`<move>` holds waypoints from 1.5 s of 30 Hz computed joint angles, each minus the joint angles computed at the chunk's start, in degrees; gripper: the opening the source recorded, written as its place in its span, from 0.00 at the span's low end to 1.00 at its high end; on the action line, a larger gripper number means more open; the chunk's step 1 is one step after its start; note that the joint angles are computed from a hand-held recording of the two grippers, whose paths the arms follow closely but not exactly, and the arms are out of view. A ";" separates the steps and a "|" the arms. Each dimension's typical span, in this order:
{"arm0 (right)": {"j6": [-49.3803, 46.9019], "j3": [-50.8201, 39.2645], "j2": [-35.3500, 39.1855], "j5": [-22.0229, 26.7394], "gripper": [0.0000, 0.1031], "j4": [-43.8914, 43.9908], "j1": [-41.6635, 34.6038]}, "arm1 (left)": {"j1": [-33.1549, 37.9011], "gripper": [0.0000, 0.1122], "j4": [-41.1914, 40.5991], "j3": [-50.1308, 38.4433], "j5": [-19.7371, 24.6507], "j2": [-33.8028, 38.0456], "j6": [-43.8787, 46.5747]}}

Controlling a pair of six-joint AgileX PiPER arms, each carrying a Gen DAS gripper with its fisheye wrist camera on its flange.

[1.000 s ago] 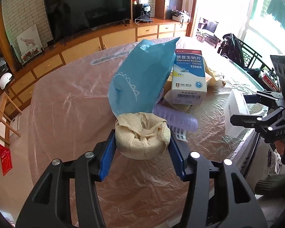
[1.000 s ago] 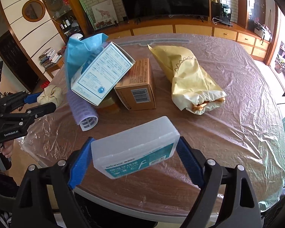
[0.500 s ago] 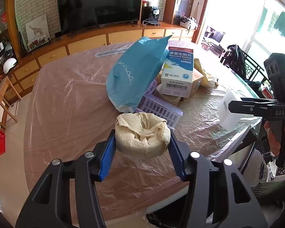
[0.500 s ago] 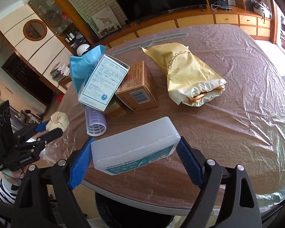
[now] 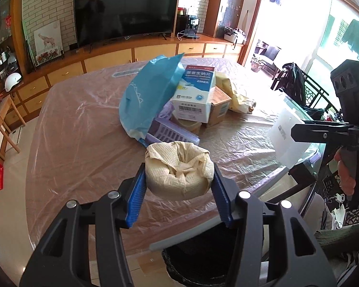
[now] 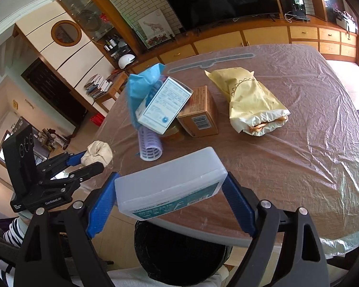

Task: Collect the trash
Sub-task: 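Carry the case and cloth in both grippers over the black trash bin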

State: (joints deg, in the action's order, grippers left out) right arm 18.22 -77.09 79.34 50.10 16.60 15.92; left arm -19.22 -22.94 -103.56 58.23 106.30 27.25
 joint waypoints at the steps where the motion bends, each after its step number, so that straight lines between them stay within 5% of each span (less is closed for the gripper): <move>1: 0.16 0.16 -0.32 0.13 0.82 -0.16 0.38 | -0.34 0.47 -0.01 1.07 -0.38 -0.75 -0.22; 23: -3.19 7.75 -6.35 2.92 0.82 3.55 8.01 | -4.38 0.47 0.58 21.91 -3.54 -15.03 -0.75; 45: -3.25 16.43 -4.46 0.31 0.82 3.50 11.98 | -7.01 0.47 2.73 29.03 -4.09 -14.50 -0.74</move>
